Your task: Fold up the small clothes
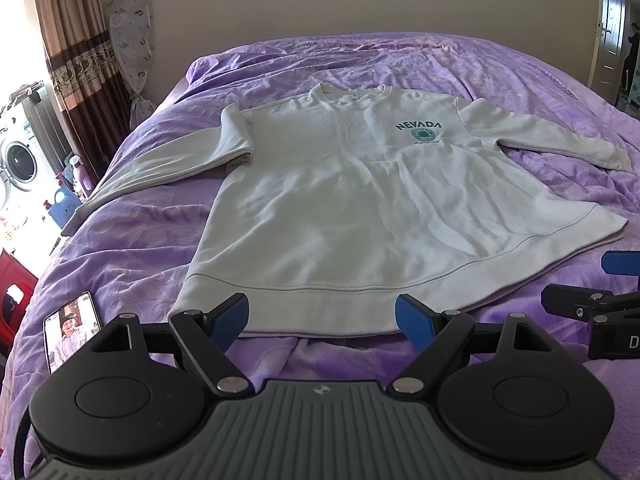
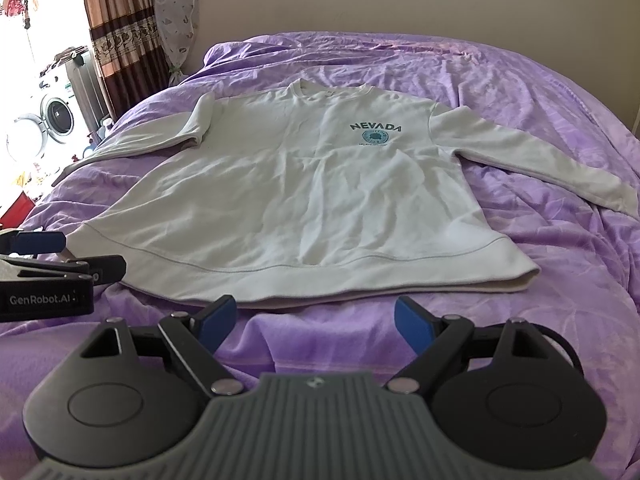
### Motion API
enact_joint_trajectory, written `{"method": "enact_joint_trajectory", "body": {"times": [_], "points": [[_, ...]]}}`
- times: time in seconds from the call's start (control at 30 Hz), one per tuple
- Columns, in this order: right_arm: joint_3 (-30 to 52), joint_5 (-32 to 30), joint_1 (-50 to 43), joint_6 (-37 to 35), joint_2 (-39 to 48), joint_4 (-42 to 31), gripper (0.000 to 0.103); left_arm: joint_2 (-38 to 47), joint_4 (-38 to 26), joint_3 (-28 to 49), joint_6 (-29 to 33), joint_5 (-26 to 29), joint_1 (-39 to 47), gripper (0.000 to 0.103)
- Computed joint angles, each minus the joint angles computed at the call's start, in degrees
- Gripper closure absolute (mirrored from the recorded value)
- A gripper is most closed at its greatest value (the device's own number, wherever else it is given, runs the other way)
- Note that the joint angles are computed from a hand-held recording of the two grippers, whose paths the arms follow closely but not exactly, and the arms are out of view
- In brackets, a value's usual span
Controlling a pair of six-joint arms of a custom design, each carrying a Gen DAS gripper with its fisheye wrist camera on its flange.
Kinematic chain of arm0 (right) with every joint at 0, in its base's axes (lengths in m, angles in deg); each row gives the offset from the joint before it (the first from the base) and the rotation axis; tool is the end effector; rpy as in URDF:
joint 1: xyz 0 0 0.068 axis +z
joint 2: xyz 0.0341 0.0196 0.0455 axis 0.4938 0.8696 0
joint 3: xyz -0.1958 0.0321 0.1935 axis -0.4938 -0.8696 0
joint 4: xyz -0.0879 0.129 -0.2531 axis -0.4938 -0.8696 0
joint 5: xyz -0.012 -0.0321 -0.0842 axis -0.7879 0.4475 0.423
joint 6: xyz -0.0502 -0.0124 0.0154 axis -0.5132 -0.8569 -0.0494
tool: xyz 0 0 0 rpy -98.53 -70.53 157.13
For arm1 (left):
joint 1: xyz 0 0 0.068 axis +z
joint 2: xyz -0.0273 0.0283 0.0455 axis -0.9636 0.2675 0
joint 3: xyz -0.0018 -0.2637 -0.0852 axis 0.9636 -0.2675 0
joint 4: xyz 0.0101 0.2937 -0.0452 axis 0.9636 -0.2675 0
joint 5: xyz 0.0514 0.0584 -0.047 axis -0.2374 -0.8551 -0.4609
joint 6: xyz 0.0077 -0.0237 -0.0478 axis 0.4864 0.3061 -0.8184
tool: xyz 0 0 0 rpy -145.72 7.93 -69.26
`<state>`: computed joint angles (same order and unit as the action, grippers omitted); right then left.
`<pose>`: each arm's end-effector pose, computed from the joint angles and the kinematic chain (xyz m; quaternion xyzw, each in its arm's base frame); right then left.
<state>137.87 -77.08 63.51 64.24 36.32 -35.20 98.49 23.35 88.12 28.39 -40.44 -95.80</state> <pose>0.2795 0.1807 0.2111 -0.0946 0.9279 0.0839 0.3507 0.2985 -0.1048 0.1998 0.0301 0.9283 0.0434 0.3681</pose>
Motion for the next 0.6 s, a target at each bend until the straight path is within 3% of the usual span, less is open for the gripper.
{"method": "enact_joint_trajectory", "body": {"times": [0.6], "points": [[0.4,-1.0,-0.3,0.2,0.8,-0.2,0.021,-0.4,-0.3,0.0,0.1,0.0,0.2,0.006]]}}
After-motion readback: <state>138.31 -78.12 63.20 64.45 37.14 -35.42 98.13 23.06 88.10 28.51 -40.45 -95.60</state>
